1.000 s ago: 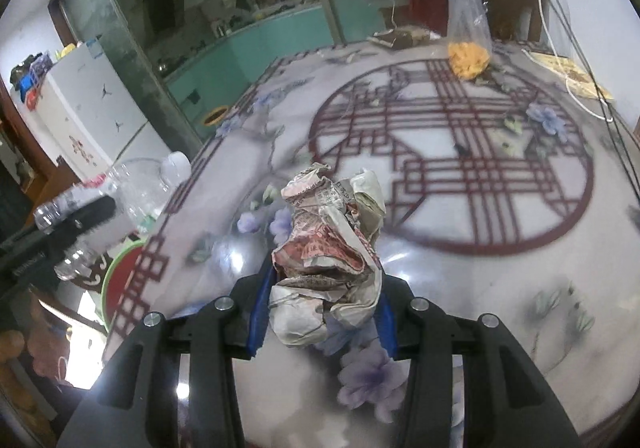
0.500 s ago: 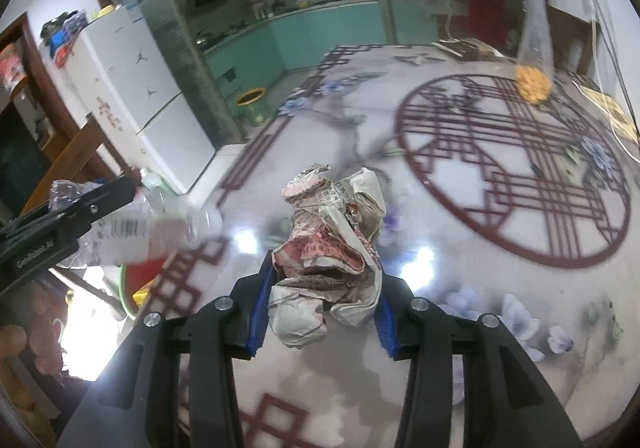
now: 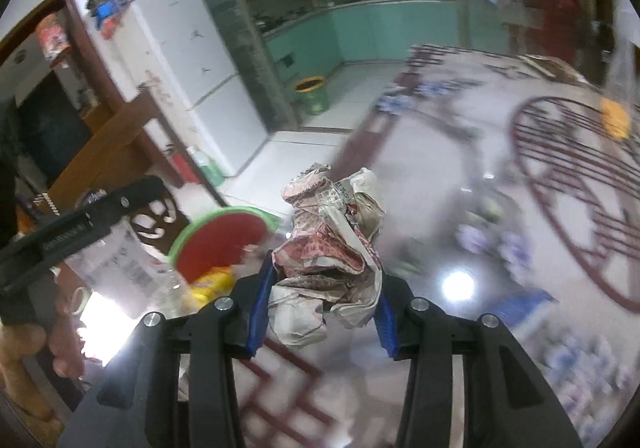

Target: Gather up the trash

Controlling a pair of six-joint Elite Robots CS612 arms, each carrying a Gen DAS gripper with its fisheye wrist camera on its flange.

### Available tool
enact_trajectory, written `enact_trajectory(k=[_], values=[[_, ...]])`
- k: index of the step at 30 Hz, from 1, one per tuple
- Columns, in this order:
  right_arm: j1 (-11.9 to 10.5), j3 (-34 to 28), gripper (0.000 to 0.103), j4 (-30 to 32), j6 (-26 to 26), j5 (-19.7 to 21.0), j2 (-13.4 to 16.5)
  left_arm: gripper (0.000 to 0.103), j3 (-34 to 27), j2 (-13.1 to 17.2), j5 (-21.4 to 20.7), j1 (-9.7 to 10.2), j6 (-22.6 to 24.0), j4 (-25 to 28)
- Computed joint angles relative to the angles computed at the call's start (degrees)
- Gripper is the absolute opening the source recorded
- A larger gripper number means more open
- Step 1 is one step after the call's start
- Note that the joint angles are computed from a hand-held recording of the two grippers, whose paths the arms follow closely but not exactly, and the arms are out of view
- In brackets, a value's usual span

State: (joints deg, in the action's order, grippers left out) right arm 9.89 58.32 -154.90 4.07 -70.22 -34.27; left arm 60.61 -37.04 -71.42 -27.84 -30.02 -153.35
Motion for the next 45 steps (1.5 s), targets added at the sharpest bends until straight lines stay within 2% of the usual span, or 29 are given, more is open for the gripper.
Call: enact_trajectory(k=[2,6,7,8,9,10,12,16,19,21,25,30,33,36,40,45], values=[[0.70,-3.89,0.043,4.02,-2.08,2.94,1.91,0.055,0.66,-0.36,0.49,0.87,-3.82,1.34],[2.82,-11.11,0.044,9.82,-6.58,4.48,6.04,0.055,2.13,-1.11,1.66,2.25,-10.14,2.76],[3.16,-12.25,0.046,10.82,-7.61,4.53,6.73,0.055,2.12,-1.16,2.43,2.40,-11.41,3.57],[3.67,-14.01,0.054,12.51,-9.17,4.28,7.75,0.056,2.04,-1.16,3.11,2.55,-12.97,4.34],[4.16,-15.44,0.066,13.75,-10.33,3.18,8.59,0.066,2.08,-1.19,3.45,2.69,-14.48,4.58],[4.40,-16.17,0.071,14.23,-10.87,2.32,9.09,0.082,2.59,-1.40,3.68,2.74,-15.44,3.78],[4.62,-15.97,0.074,12.91,-10.85,0.71,9.27,0.092,3.00,-1.58,5.26,2.49,-16.19,2.47],[3.43,-12.09,0.083,9.38,-8.34,-0.53,7.18,0.096,1.85,-0.96,5.35,1.63,-14.48,0.26],[1.65,-6.26,0.087,2.40,-5.39,-1.80,4.01,0.098,-0.15,0.15,5.60,0.49,-11.09,-2.70],[0.23,-1.42,0.097,-3.27,-4.81,-4.76,1.22,0.098,-2.04,1.13,7.18,-0.72,-7.58,-4.38],[-2.32,5.75,0.096,-12.86,-4.37,-8.94,-2.87,0.098,-6.37,3.38,9.05,-3.20,-1.46,-7.79],[-5.67,12.40,0.096,-21.78,-4.79,-12.44,-7.04,0.098,-13.47,7.22,7.52,-5.99,5.63,-11.31],[-6.89,15.41,0.096,-29.76,-6.81,-16.22,-7.97,0.098,-17.78,9.80,8.72,-7.71,11.43,-12.01],[-7.47,16.43,0.096,-35.97,-5.39,-20.70,-7.23,0.098,-22.00,12.21,8.59,-8.84,14.82,-10.85],[-7.84,15.75,0.096,-36.52,0.20,-25.33,-6.30,0.098,-27.45,15.19,5.66,-9.53,16.29,-7.73],[-8.05,15.33,0.096,-35.06,-1.82,-27.23,-5.98,0.098,-30.65,16.77,5.68,-9.85,13.53,-5.45]])
